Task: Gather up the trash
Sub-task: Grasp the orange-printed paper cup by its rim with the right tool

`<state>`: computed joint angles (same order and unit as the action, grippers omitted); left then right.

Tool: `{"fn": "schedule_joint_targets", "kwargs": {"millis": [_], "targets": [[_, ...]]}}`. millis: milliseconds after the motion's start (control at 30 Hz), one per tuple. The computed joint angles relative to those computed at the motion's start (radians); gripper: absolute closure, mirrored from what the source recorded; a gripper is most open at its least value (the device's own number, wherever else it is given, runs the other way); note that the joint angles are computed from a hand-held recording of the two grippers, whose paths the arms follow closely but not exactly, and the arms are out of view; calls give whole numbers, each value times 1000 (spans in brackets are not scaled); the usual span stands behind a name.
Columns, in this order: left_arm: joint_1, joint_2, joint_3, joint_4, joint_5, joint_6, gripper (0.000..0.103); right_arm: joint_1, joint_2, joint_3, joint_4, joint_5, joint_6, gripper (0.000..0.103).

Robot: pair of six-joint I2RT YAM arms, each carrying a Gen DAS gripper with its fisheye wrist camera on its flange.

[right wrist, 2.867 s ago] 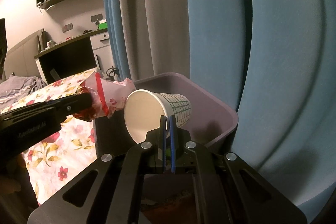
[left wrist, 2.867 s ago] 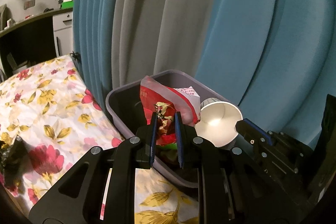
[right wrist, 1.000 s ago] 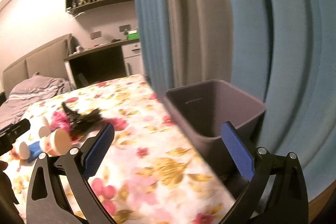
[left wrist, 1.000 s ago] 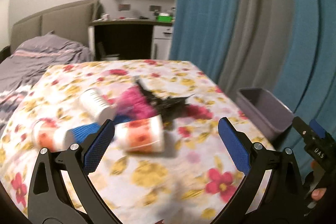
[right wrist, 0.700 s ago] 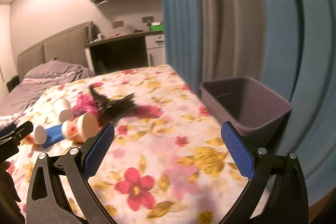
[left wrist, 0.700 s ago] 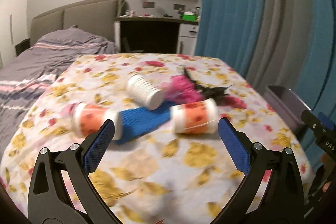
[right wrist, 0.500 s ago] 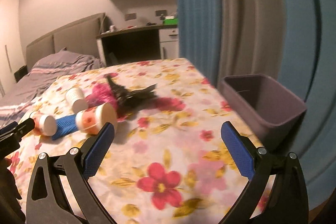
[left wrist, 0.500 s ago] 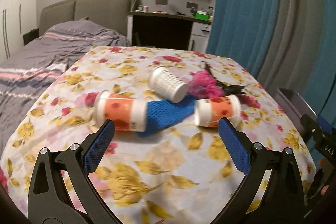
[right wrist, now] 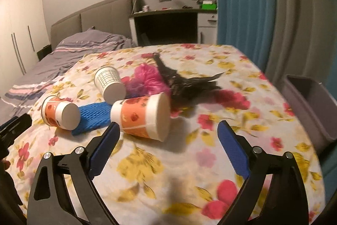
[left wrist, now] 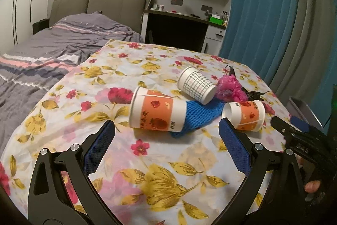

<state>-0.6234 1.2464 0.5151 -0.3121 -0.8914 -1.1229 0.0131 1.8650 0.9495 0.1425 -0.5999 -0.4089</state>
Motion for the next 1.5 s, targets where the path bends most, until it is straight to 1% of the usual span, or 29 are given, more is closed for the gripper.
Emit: {"fn": "schedule_joint_targets", "kwargs": {"millis": [33,100,267,333,367,400,467,533,633,800,867,967,1067,1167,1300,1433,1500], "targets": [[7,-10,-10,5,5,5,6,10,19,21,-16,1,4,21],[21,-31,-31,22,16,17,6,23,48,57,-45,6,7,29],[48,-53,-63,73,34,62,6,37,112,139,-133,-25,-10,44],[55,-56,-72,96,42,83,6,36,123,155,-160,-43,-23,54],[60,-56,-76,110,49,97,6,36,129,164,-176,-53,-29,57],[64,-52,-79,126,58,110,6,34,135,174,-197,-68,-39,62],[76,-47,-85,155,75,134,6,35,138,179,-214,-80,-51,67],[86,-37,-86,178,89,150,6,36,132,171,-221,-95,-69,75],[104,-16,-85,207,108,170,6,34,121,164,-233,-110,-91,84],[125,-1,-88,222,138,166,6,24,109,155,-249,-140,-115,90],[118,5,-80,219,131,169,6,20,101,143,-244,-150,-122,92],[91,15,-61,209,115,169,6,11,76,115,-227,-165,-130,99],[65,31,-28,202,102,184,6,-11,42,79,-192,-176,-126,99],[48,82,32,204,100,213,6,-46,28,71,-182,-195,-119,99],[44,169,128,215,114,251,6,-105,11,58,-139,-204,-99,99],[65,275,241,242,155,291,6,-168,10,70,-97,-203,-63,99],[85,327,290,279,181,316,6,-198,19,93,-101,-208,-55,99]]}}
